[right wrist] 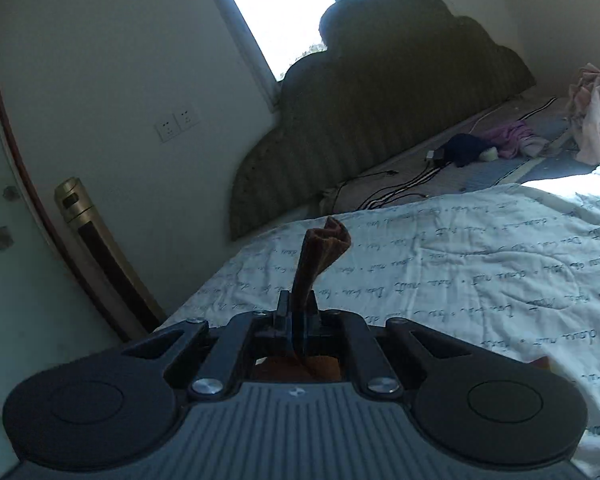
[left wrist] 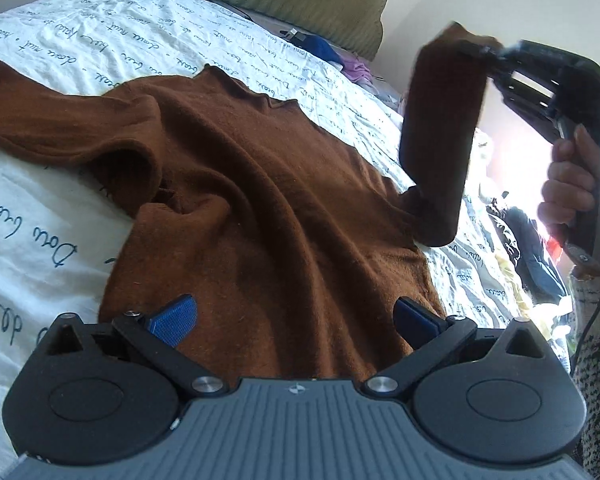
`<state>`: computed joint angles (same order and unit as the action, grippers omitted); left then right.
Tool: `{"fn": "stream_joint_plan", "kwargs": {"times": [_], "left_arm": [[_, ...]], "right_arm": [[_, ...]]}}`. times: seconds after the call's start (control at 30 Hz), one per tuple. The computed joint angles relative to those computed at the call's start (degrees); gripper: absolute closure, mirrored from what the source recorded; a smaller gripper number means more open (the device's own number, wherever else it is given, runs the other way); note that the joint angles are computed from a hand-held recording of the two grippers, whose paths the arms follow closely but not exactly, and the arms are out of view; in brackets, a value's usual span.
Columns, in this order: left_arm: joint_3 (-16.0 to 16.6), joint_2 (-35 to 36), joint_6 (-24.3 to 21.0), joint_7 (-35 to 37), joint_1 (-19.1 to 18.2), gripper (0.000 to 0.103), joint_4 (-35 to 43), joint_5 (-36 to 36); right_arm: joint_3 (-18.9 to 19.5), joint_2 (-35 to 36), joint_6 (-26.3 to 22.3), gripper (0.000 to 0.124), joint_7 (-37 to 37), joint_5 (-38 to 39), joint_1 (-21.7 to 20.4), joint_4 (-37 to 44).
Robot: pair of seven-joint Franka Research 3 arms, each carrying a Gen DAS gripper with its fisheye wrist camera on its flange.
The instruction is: Fold small clothes
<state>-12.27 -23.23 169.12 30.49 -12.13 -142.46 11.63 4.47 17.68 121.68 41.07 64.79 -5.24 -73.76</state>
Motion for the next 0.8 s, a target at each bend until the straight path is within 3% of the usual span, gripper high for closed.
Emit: {"fn": "stream_joint_plan", "kwargs": {"times": [0.23,0.43,0.47,0.53,0.57,0.6,0.63,0.7,0.77,0.8], "left_arm": [[0.3,-6.3,0.5,-3.0,1.6,0.000,-5.5,0.0],[4.0,-5.7,1.2,-1.0,-0.6,0.000,-5.6,-2.7],[4.5,-5.6,0.8,-0.3,-0.7,0.000,-5.4,-3.0],[7.2,-4.6,1.4,2.8,-2.6,0.000,-4.3,-4.7],[8.6,-3.6,1.7,4.5,-3.5,0.000,-3.3,-5.7],[9.8,-2.0,1.9,6.3,-4.3,0.000,-1.7,-6.8],[11.0,-0.3,2.3,8.3,-5.2,0.000,-0.1,-8.1],[15.8,4.1,3.8,14.4,-9.6,0.000,3.9,-13.1],[18.9,9.3,3.1,19.8,-12.6,0.000,9.6,-18.1],[21.3,11.9,4.7,24.8,-15.3,0.000,11.8,-22.2]], "right_arm": [[1.8,-1.7,4.9,0.120,0.1,-11.5,10.0,-9.4],[1.4,-2.4,5.9,0.113,2.9,-24.6,16.4,-17.4],[1.5,-3.8,6.2,0.107,2.0,-24.4,16.2,-19.3],[1.0,-5.8,5.7,0.081,1.0,-20.8,14.8,-20.7],[0.4,-6.8,5.7,0.061,0.7,-18.9,13.8,-20.8],[-0.2,-8.3,8.0,0.052,0.2,-17.3,13.2,-22.1],[-1.0,-10.0,12.8,0.047,0.3,-16.7,13.0,-23.4],[-2.4,-12.4,22.0,0.021,-0.6,-17.2,12.5,-25.7],[-4.3,-13.1,31.4,0.021,-5.6,-14.3,12.4,-27.7],[-4.2,-12.2,32.1,0.021,-6.1,-15.7,10.6,-26.8]]}}
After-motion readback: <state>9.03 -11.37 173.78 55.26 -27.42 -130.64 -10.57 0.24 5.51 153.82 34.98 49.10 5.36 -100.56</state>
